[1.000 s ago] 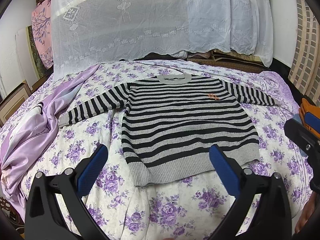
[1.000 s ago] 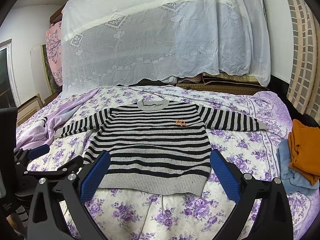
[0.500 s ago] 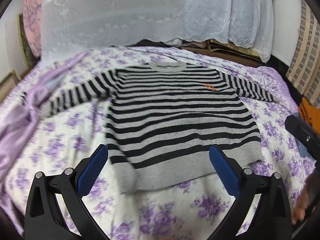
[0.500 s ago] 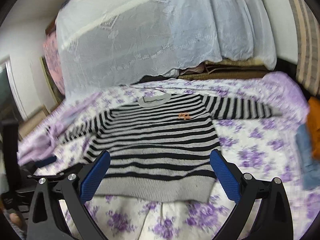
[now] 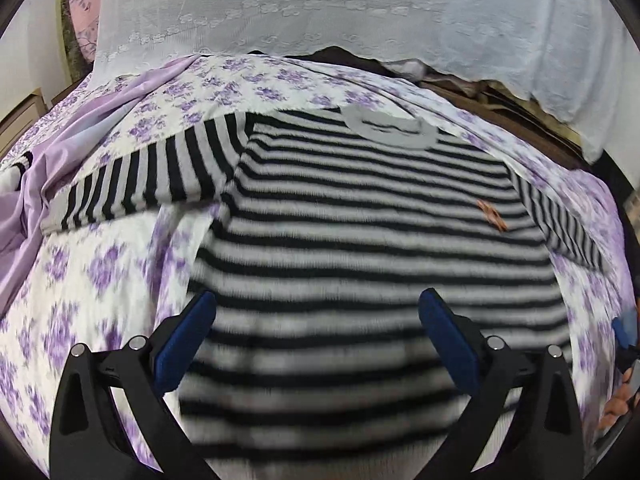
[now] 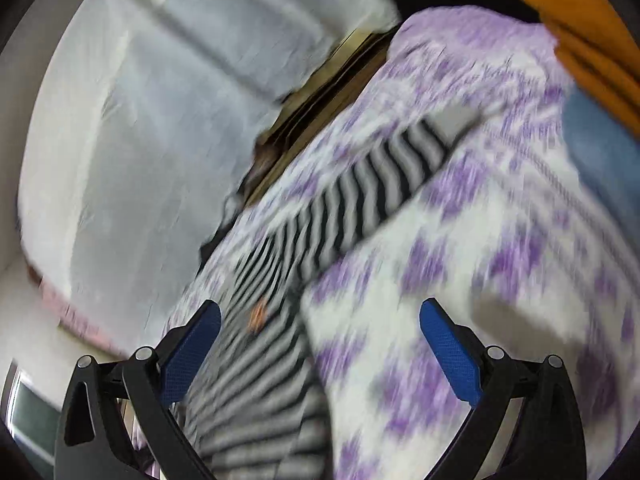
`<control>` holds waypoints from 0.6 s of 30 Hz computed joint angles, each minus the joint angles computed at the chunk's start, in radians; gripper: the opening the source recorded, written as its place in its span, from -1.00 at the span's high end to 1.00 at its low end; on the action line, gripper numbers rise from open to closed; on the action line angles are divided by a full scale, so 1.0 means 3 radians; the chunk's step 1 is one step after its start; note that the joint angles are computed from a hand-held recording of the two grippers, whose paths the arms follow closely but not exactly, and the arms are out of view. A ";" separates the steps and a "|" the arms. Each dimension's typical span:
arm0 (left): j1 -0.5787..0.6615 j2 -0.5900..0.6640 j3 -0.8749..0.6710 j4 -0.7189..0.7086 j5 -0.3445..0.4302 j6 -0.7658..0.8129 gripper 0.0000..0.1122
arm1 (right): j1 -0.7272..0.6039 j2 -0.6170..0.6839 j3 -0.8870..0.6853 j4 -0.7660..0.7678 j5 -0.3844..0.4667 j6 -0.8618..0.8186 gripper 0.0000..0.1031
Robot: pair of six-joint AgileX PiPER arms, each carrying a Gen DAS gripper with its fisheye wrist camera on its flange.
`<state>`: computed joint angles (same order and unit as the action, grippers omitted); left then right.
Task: Fold small clothes
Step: 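Grasp the grey cuff of one sweater sleeve with the right tool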
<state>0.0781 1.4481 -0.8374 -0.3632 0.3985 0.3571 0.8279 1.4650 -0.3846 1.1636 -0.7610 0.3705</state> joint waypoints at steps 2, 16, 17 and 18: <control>-0.0123 0.0167 -0.0222 0.0280 0.0026 -0.0349 -0.76 | -0.0438 0.0047 0.0007 -0.0460 0.0151 0.0292 -0.93; -0.0696 0.1400 -0.0986 0.1826 -0.0031 -0.2098 -0.77 | -0.2211 0.1084 -0.0484 -0.2290 0.0422 0.1726 -0.33; -0.0706 0.1375 -0.0954 0.1894 -0.0071 -0.2171 -0.77 | -0.2305 0.1153 -0.0536 -0.2410 0.0404 0.1801 -0.28; -0.0727 0.1358 -0.0945 0.1980 -0.0079 -0.2250 -0.77 | -0.2390 0.1216 -0.0583 -0.2521 0.0381 0.1874 -0.24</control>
